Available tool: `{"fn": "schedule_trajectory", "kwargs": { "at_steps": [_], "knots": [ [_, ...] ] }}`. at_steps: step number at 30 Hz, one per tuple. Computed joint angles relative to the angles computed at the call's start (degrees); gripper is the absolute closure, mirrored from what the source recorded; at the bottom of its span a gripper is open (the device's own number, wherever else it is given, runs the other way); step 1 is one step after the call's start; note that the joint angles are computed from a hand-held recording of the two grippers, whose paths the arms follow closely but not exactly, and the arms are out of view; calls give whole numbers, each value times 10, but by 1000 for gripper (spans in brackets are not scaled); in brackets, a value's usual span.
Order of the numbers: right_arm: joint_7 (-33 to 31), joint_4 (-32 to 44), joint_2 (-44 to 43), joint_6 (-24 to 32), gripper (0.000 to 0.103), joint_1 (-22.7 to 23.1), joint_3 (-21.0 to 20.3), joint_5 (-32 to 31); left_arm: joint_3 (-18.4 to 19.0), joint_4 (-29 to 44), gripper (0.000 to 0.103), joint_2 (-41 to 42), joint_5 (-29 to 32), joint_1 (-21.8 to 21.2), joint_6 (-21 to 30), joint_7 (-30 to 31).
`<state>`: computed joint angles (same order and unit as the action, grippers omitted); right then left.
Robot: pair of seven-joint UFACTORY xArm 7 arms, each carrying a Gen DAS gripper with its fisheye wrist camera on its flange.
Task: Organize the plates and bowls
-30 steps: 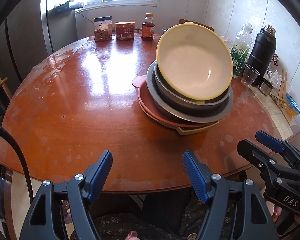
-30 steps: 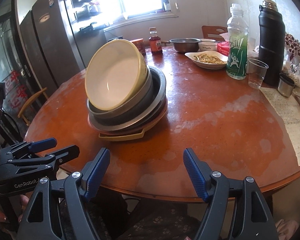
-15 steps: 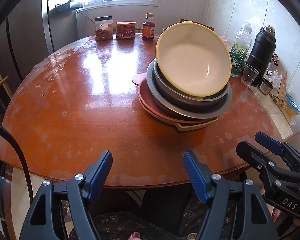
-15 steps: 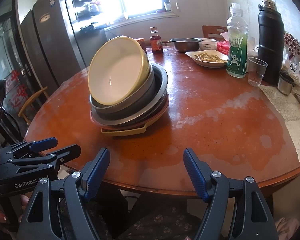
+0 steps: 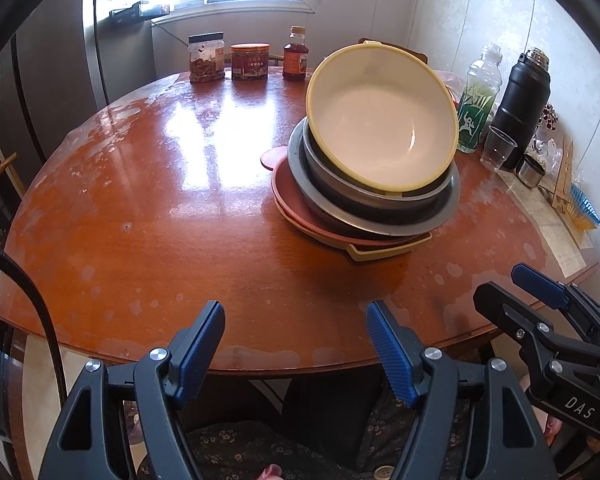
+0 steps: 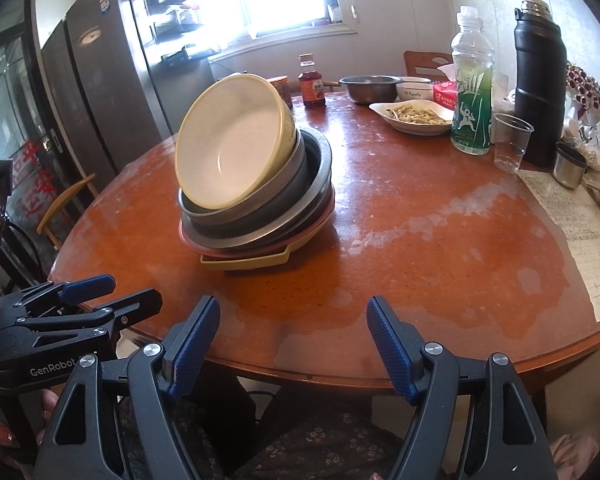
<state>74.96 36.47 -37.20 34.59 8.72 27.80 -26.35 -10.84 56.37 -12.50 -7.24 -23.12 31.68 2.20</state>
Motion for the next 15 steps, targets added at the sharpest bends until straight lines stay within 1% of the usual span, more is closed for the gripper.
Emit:
{"fn": "schedule_trajectory", "kwargs": {
  "at_steps": [15],
  "knots": [
    [1,-7,-5,0,26,2,-3,4,0,-2,30,1,1,0,5,-2]
  ]
}}
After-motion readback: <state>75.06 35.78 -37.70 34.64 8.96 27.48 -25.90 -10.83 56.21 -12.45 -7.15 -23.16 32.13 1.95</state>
